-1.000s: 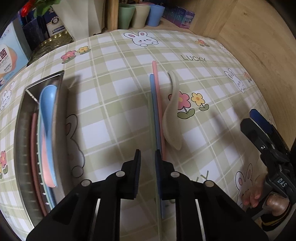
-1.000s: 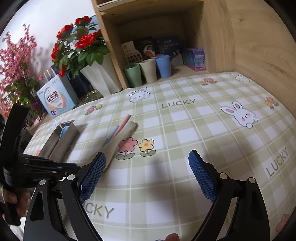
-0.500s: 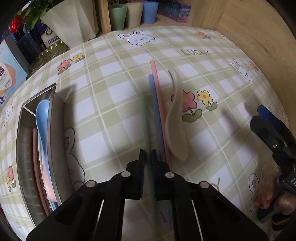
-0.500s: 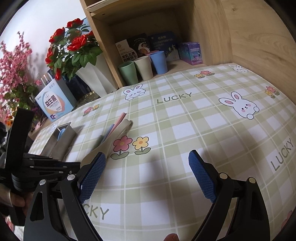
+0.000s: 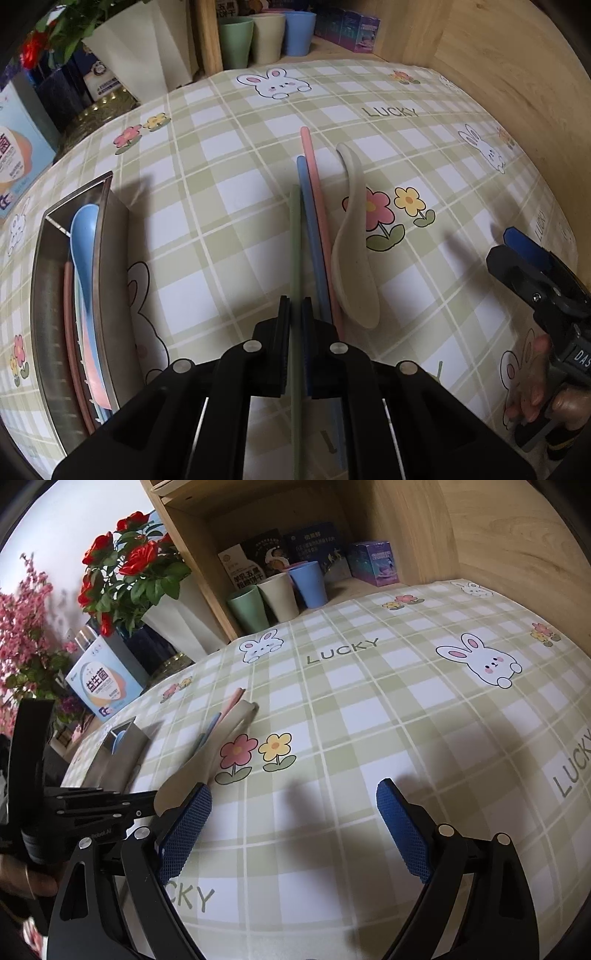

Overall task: Organize utensils
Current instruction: 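Close left gripper on the pale green chopstick while right gripper approaches the white spoon, then grasp the white spoon with right gripper while left gripper lifts the green chopstick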

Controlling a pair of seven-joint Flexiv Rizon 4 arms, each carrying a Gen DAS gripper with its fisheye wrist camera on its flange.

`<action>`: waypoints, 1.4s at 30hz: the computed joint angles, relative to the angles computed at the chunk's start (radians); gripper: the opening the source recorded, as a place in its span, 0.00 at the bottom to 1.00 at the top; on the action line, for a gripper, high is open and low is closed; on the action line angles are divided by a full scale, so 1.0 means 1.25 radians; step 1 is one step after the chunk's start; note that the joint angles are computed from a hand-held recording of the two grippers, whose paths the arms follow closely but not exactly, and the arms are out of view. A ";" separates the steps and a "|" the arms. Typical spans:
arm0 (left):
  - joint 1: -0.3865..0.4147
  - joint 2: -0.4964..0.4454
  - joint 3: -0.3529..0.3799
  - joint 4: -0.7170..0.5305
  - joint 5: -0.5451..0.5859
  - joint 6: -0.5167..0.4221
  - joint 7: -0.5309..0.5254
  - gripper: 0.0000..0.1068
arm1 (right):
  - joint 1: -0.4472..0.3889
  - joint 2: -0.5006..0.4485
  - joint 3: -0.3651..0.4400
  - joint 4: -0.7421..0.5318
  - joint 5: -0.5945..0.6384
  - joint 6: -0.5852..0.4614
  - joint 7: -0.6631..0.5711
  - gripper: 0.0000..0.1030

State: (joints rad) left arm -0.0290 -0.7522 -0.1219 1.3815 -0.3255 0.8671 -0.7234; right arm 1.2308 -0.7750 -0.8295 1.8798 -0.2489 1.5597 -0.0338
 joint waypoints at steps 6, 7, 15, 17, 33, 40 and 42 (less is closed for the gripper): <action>-0.003 0.009 0.000 0.023 -0.005 0.036 -0.024 0.06 | -0.009 0.003 0.012 -0.007 -0.011 -0.011 -0.005 0.85; -0.004 0.011 0.005 0.018 -0.003 0.017 -0.034 0.06 | -0.014 0.005 0.016 -0.008 -0.015 -0.015 -0.006 0.85; 0.067 0.100 -0.061 0.139 -0.130 0.051 0.044 0.05 | -0.040 0.019 0.045 -0.009 -0.047 -0.021 0.013 0.85; 0.075 0.119 -0.065 0.165 -0.158 0.063 0.072 0.05 | -0.046 0.021 0.052 -0.011 -0.057 -0.021 0.012 0.85; 0.111 0.203 -0.053 0.254 -0.336 0.081 0.192 0.05 | -0.134 0.056 0.158 -0.054 -0.174 -0.102 0.013 0.85; 0.129 0.215 -0.049 0.255 -0.412 0.056 0.240 0.05 | -0.236 0.084 0.288 -0.088 -0.211 -0.153 -0.005 0.85; 0.131 0.209 -0.042 0.246 -0.421 0.047 0.233 0.05 | -0.279 0.085 0.338 -0.105 -0.210 -0.151 -0.017 0.85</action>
